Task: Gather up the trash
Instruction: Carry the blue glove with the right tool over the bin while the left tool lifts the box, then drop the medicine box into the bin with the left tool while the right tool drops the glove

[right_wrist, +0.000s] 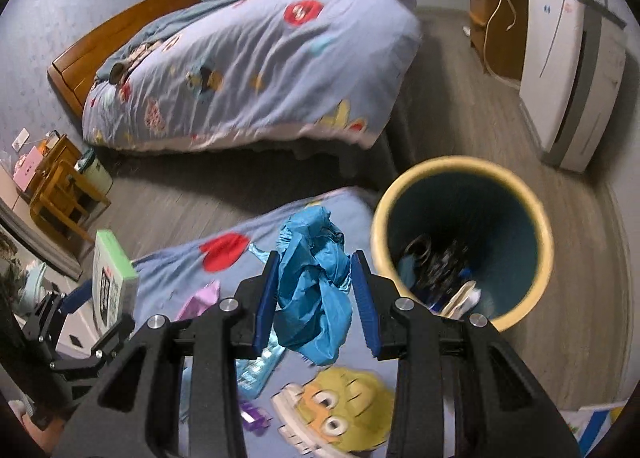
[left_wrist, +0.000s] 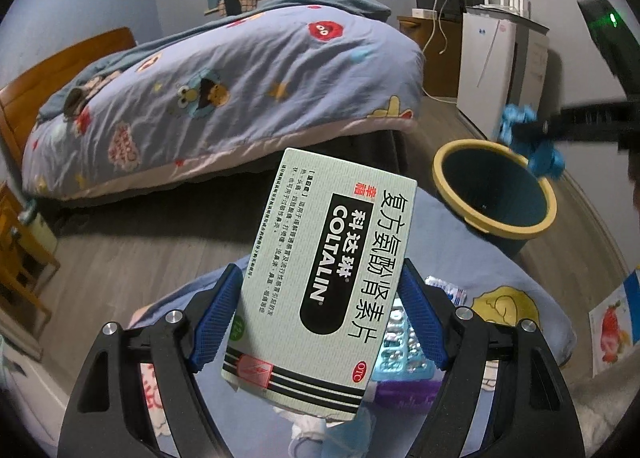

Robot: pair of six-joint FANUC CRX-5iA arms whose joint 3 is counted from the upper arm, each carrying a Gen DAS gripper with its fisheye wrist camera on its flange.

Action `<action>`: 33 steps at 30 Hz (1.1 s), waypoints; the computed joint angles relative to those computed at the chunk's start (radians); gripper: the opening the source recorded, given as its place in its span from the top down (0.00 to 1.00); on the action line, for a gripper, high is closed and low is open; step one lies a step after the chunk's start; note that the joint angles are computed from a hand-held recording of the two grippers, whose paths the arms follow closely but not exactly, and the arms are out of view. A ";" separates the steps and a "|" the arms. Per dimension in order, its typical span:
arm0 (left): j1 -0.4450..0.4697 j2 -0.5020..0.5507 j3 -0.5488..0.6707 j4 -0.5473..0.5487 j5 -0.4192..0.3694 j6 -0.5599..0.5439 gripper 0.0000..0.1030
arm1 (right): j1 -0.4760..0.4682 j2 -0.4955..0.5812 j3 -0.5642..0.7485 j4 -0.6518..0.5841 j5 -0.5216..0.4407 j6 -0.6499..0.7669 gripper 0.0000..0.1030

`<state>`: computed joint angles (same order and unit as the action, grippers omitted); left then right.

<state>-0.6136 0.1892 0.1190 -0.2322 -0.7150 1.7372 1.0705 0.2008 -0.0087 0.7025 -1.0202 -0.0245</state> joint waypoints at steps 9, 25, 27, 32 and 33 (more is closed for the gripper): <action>-0.026 0.053 0.047 0.003 -0.017 -0.013 0.24 | -0.076 -0.118 -0.141 0.018 0.011 -0.055 0.66; -0.116 0.338 0.351 0.245 -0.081 -0.178 0.24 | -0.183 -0.195 -0.319 -0.124 0.071 -0.147 0.66; -0.128 0.397 0.426 0.250 -0.119 -0.184 0.24 | -0.193 -0.198 -0.326 -0.134 0.089 -0.159 0.66; -0.152 0.545 0.636 0.238 -0.215 -0.194 0.24 | -0.212 -0.219 -0.370 -0.126 0.134 -0.204 0.66; -0.155 0.575 0.683 0.234 -0.236 -0.191 0.24 | -0.217 -0.222 -0.376 -0.122 0.142 -0.212 0.66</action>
